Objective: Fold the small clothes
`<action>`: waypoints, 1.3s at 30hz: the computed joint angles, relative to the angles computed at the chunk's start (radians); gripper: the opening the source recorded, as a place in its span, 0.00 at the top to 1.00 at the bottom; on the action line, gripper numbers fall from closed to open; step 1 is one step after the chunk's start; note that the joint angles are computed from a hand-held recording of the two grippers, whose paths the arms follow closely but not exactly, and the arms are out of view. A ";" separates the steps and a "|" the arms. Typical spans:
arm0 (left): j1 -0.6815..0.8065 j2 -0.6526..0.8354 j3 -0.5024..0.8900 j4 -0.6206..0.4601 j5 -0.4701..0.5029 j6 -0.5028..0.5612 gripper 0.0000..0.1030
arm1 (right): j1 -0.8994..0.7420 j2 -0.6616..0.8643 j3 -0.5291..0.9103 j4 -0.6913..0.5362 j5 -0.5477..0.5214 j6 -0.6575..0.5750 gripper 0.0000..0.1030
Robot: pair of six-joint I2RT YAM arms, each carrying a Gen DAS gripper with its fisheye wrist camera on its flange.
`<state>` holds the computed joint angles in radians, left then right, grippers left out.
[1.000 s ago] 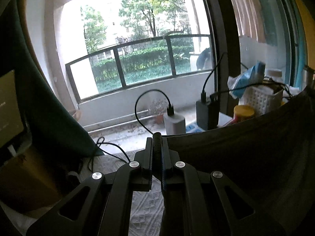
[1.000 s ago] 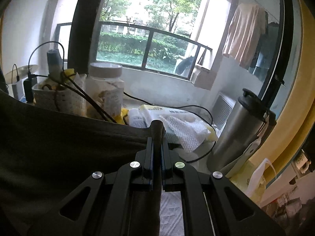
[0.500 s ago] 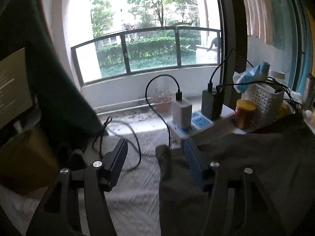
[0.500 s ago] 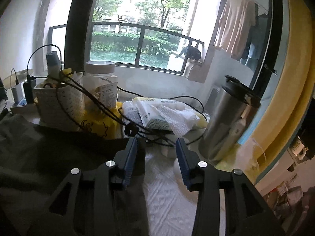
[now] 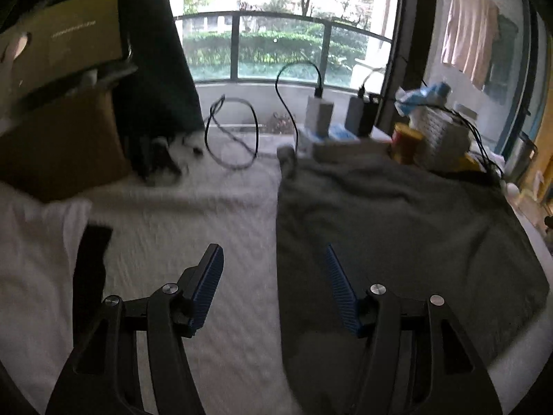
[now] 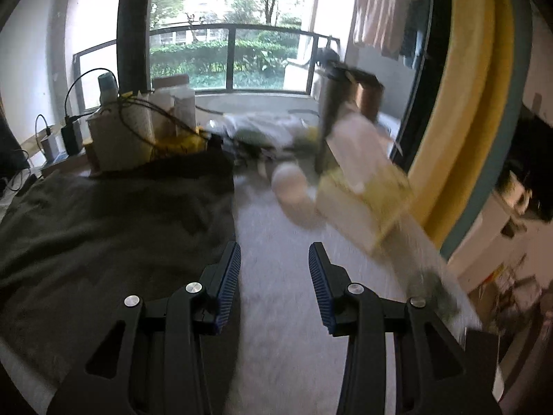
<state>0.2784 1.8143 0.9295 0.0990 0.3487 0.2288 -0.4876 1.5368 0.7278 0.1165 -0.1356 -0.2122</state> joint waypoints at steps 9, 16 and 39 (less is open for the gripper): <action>0.055 -0.105 -0.165 -0.102 0.039 0.087 0.33 | -0.165 -0.115 -0.157 -0.070 -0.194 -0.017 0.61; 0.077 -0.131 -0.244 -0.071 0.039 0.098 0.33 | -0.216 -0.129 -0.198 -0.187 -0.359 -0.073 0.61; 0.077 -0.264 -0.280 -0.162 0.094 0.233 0.94 | -0.071 -0.215 -0.269 -0.193 -0.259 -0.099 0.90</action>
